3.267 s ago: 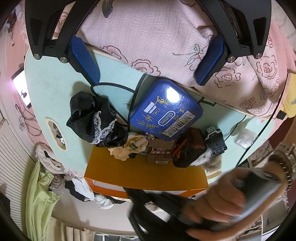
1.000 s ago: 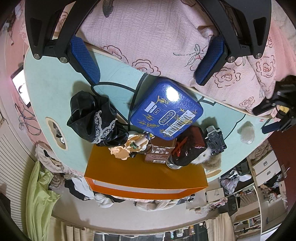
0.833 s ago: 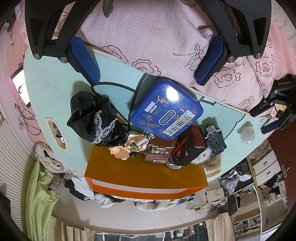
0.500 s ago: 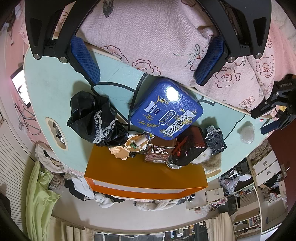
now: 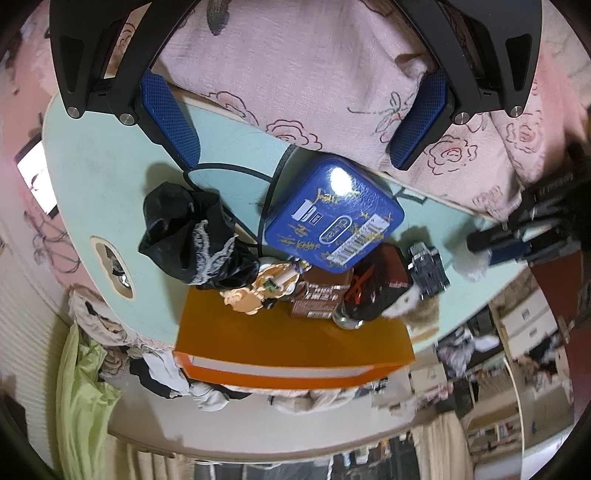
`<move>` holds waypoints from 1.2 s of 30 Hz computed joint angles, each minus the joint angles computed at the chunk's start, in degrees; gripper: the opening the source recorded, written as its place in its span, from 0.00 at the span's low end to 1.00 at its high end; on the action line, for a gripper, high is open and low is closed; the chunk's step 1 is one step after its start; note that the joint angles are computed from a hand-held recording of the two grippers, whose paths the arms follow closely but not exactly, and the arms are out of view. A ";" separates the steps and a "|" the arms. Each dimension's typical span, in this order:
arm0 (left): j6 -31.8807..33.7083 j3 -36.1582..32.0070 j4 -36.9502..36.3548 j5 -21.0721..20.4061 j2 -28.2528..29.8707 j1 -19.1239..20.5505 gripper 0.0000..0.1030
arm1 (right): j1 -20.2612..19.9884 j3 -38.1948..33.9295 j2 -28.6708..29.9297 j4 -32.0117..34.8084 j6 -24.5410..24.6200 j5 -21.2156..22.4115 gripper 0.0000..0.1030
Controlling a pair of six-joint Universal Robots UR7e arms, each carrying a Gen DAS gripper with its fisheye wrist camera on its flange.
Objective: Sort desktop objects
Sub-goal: 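Grasp the clear plastic bag on the table with the left gripper, then lift the clear bag with the left gripper while the right gripper grasps and lifts the blue tin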
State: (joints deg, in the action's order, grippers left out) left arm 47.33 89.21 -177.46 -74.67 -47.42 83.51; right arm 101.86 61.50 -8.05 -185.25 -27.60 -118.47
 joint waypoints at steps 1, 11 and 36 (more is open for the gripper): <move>1.62 0.95 -1.94 1.78 0.36 -0.83 0.32 | -0.21 1.36 -0.69 -0.90 0.80 1.10 0.99; -5.61 -2.20 1.47 8.14 1.84 -0.55 1.00 | -0.19 1.48 -1.64 1.71 4.16 5.52 0.99; -2.39 -1.12 -1.31 11.92 2.22 -1.43 1.00 | 1.62 -6.93 3.17 5.89 3.75 -0.25 0.79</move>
State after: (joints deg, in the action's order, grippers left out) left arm 44.94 88.10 -178.77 -62.75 -45.19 82.08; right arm 103.48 54.57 -4.88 -179.36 -23.85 -118.72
